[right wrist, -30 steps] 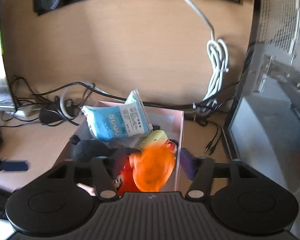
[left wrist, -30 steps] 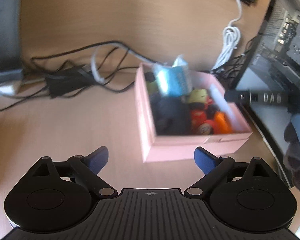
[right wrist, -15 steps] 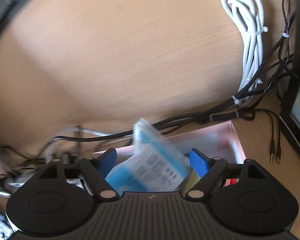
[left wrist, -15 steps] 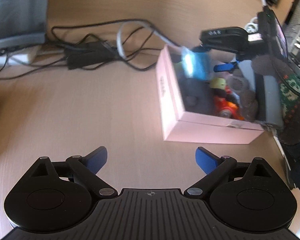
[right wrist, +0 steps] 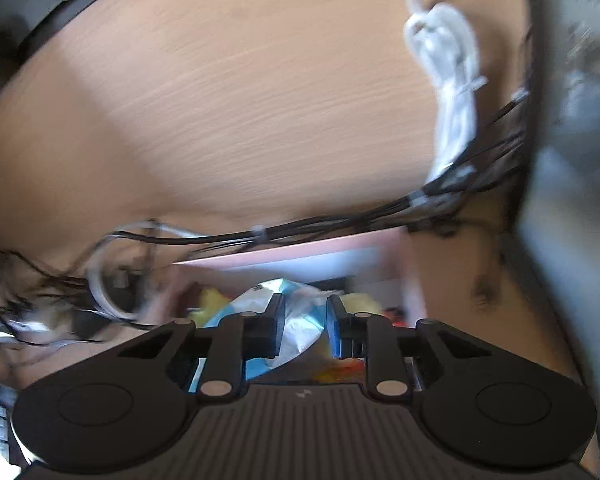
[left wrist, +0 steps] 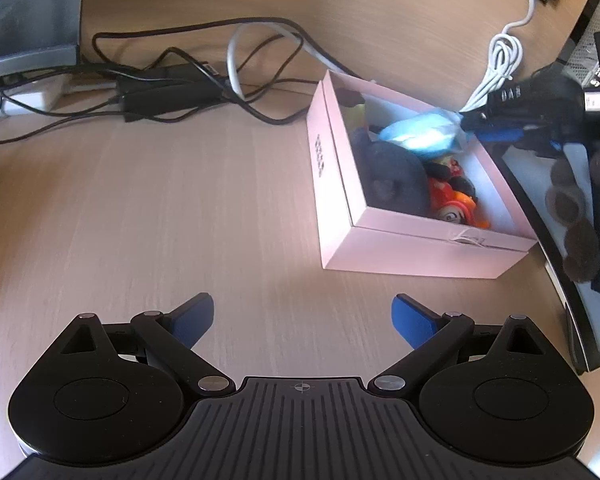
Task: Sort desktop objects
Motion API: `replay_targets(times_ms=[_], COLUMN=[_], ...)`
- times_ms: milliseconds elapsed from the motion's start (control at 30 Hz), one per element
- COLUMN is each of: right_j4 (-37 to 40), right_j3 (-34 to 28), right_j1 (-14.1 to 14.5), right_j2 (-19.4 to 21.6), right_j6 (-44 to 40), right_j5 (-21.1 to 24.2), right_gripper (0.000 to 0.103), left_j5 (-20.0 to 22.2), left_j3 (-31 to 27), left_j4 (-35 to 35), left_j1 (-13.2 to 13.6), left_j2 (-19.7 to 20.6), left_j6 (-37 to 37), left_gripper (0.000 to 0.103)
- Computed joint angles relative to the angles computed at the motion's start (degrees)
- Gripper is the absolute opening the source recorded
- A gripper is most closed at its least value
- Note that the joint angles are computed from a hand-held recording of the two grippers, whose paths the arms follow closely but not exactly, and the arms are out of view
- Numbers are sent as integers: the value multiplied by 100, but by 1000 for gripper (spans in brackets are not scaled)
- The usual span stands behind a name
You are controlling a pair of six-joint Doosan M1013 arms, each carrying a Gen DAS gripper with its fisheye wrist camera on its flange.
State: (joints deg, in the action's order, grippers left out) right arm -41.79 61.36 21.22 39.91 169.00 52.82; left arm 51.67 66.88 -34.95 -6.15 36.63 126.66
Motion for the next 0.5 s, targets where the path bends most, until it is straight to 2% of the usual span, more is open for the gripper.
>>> replay_targets(times_ms=[200, 267, 400, 500], right_j4=[-87, -243, -478, -619], right_j3=[-237, -258, -84, -447], right_j1=[106, 151, 118, 79], right_j2=[134, 148, -73, 169], right_j6=[-1196, -1304, -852, -1192], right_j5=[645, 781, -167, -289], right_gripper=[28, 31, 34, 41], left_j5=[-50, -51, -16, -19], left_j3=[5, 5, -21, -25], left_j4=[79, 115, 218, 200], left_j1=[1, 4, -8, -11], left_j2=[-7, -8, 9, 1], left_j6=[-57, -54, -94, 20], left_gripper=[99, 99, 99, 99])
